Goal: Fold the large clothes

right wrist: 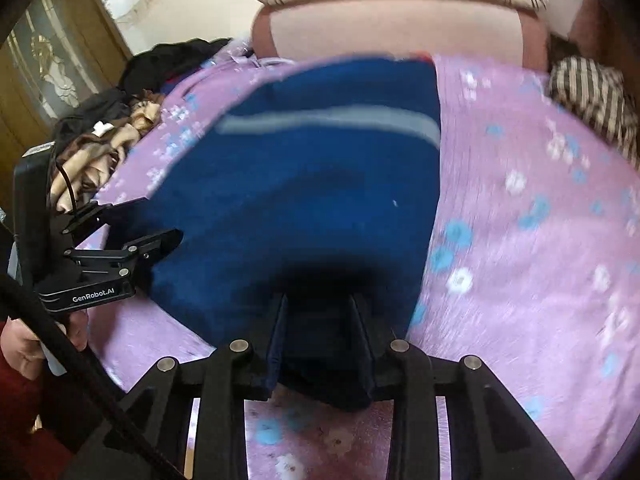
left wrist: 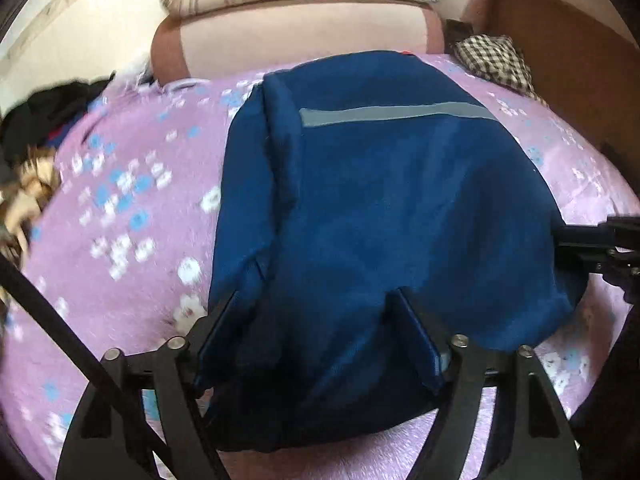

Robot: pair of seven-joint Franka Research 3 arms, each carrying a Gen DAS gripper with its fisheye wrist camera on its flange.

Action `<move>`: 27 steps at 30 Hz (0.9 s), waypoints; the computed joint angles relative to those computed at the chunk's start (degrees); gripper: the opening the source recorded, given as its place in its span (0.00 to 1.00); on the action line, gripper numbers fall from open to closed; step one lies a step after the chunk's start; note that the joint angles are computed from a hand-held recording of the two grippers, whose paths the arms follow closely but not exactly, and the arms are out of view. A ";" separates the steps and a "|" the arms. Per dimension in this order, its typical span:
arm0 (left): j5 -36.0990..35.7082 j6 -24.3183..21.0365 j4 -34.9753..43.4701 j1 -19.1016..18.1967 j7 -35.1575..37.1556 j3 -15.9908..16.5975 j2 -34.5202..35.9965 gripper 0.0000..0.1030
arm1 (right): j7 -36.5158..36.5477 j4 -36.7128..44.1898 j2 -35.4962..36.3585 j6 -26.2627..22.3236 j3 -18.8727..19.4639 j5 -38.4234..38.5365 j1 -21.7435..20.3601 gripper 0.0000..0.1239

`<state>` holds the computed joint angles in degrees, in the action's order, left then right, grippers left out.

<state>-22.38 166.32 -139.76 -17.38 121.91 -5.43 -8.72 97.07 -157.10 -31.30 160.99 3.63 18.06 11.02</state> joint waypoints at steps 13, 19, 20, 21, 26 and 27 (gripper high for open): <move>17.27 -13.87 28.25 3.42 -15.21 -3.78 18.57 0.78 | -2.56 21.47 16.45 -4.70 -3.38 -2.07 -6.46 0.28; 16.81 -15.26 32.59 7.82 -16.29 -8.26 24.32 0.86 | -6.99 30.30 27.97 -10.61 -6.21 4.60 -6.47 0.27; 16.57 -14.23 31.45 8.42 -16.23 -8.83 23.38 0.86 | -6.74 29.94 27.58 -10.36 -6.04 4.46 -6.57 0.27; 16.30 -13.54 30.32 8.88 -16.30 -9.22 22.39 0.86 | -6.42 29.49 26.78 -10.29 -5.88 3.97 -6.68 0.27; 5.51 -7.61 17.41 10.70 -6.47 -11.00 10.83 0.86 | -4.98 21.59 15.16 -9.54 -3.32 0.95 -5.72 0.27; 5.21 -6.26 14.51 10.01 -6.16 -10.34 8.49 0.86 | -3.99 19.87 12.82 -10.05 -2.48 -0.06 -5.50 0.27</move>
<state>-17.17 160.06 -125.25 -7.37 115.74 -15.77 -0.22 93.08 -137.24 -18.48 150.93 1.15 18.00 5.53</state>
